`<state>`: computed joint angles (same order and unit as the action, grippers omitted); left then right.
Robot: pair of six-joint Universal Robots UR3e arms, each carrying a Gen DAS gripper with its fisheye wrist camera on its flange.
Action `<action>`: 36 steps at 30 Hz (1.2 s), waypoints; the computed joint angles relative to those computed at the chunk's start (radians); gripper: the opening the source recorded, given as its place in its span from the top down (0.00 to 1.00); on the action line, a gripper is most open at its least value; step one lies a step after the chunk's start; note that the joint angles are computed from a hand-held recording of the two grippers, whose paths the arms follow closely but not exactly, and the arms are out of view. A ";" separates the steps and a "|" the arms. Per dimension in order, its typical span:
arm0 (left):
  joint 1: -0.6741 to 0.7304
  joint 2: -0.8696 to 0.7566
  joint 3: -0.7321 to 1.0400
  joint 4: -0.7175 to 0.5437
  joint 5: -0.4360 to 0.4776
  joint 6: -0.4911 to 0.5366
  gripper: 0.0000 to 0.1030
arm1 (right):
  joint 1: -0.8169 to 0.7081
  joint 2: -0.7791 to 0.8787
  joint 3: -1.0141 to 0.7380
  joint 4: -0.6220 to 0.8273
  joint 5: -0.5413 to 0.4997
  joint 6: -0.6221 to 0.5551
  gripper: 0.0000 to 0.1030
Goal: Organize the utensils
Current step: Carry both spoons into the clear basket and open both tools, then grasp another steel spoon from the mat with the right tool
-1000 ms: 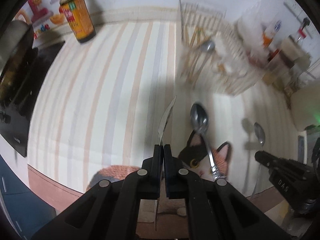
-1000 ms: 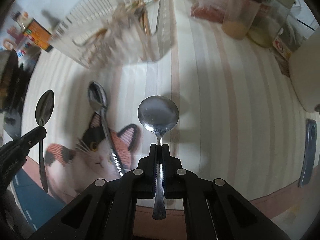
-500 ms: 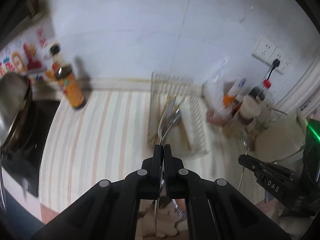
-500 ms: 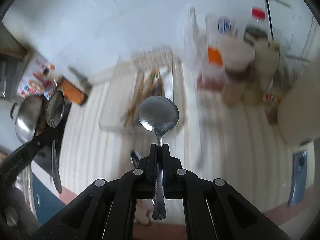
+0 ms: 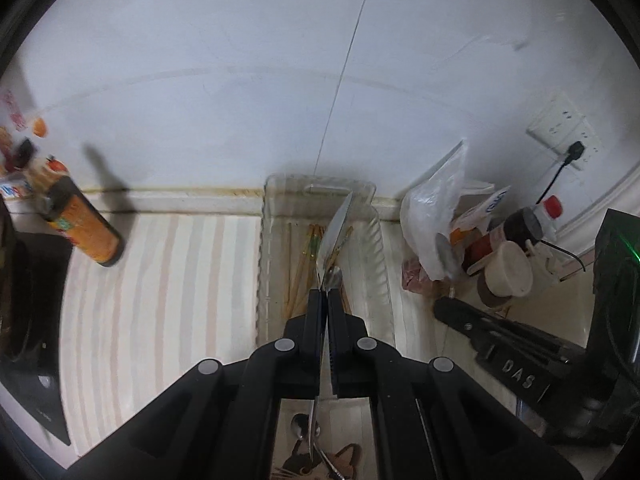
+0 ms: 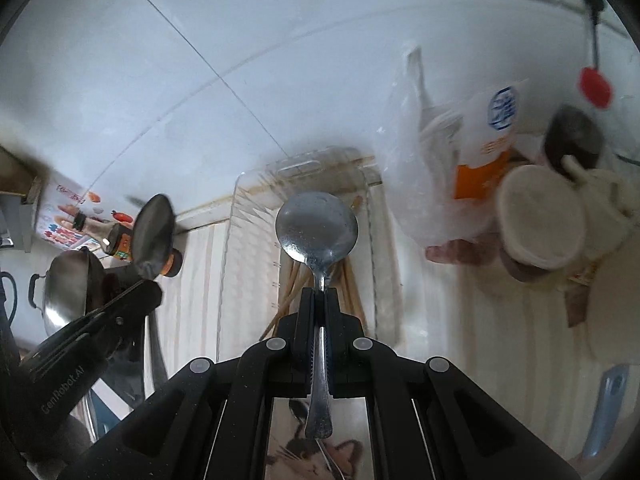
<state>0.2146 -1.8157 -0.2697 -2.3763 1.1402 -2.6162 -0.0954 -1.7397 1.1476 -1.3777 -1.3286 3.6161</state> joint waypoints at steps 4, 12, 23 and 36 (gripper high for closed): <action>-0.033 -0.019 -0.125 0.072 0.022 -0.044 0.99 | -0.010 0.027 0.093 -0.075 0.042 0.007 0.96; -0.047 -0.012 -0.242 0.141 0.043 -0.069 0.99 | 0.000 0.054 0.146 -0.117 0.035 0.010 0.96; -0.069 -0.044 -0.164 0.116 0.137 -0.116 0.94 | -0.022 0.067 0.123 -0.073 0.061 -0.015 0.78; 0.563 0.729 -1.062 0.372 0.077 0.391 0.00 | 0.306 -0.162 0.261 0.000 -0.100 0.159 0.57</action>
<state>0.7780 -1.0863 -1.3319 -2.0043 1.2170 -2.2251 0.2103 -1.9013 1.4087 -1.3776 -1.4285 3.7748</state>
